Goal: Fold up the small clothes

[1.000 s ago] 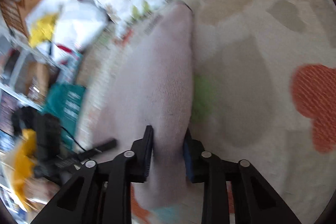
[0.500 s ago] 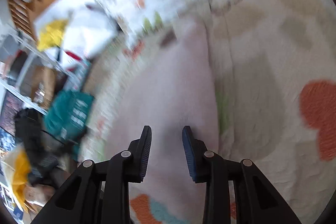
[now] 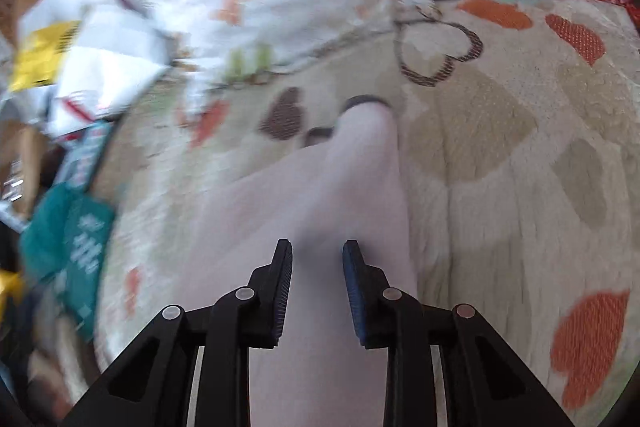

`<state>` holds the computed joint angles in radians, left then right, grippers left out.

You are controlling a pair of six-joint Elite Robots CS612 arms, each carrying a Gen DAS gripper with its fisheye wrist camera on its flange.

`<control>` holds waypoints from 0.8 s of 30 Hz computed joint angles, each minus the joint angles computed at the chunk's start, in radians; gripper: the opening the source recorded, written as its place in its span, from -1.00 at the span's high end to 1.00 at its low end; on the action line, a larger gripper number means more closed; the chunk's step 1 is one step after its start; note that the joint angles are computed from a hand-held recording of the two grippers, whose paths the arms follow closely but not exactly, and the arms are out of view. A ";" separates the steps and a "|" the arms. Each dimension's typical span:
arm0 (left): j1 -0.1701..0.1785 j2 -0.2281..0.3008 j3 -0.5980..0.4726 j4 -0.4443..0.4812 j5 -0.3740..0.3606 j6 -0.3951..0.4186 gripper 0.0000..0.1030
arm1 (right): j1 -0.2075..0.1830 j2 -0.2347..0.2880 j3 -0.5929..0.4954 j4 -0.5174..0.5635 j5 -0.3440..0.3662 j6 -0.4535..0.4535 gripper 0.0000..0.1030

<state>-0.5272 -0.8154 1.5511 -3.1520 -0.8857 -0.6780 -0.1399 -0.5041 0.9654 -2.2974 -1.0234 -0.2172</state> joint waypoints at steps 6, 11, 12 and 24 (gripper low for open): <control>0.016 -0.020 0.025 0.007 0.001 -0.086 -1.00 | 0.022 0.005 -0.010 -0.056 -0.098 0.052 0.37; 0.030 -0.033 0.036 0.040 -0.016 -0.181 -1.00 | 0.025 -0.088 0.137 -0.132 0.002 -0.067 0.35; 0.031 -0.034 0.037 0.048 -0.017 -0.199 -1.00 | 0.029 -0.102 0.165 -0.129 0.006 -0.100 0.35; -0.001 -0.032 0.032 0.092 0.136 -0.154 -1.00 | 0.034 -0.227 0.358 0.089 0.047 -0.480 0.18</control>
<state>-0.5285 -0.8473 1.5826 -3.0595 -0.7500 -0.8322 -0.1062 -0.7314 1.3232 -2.2088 -0.9761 -0.6975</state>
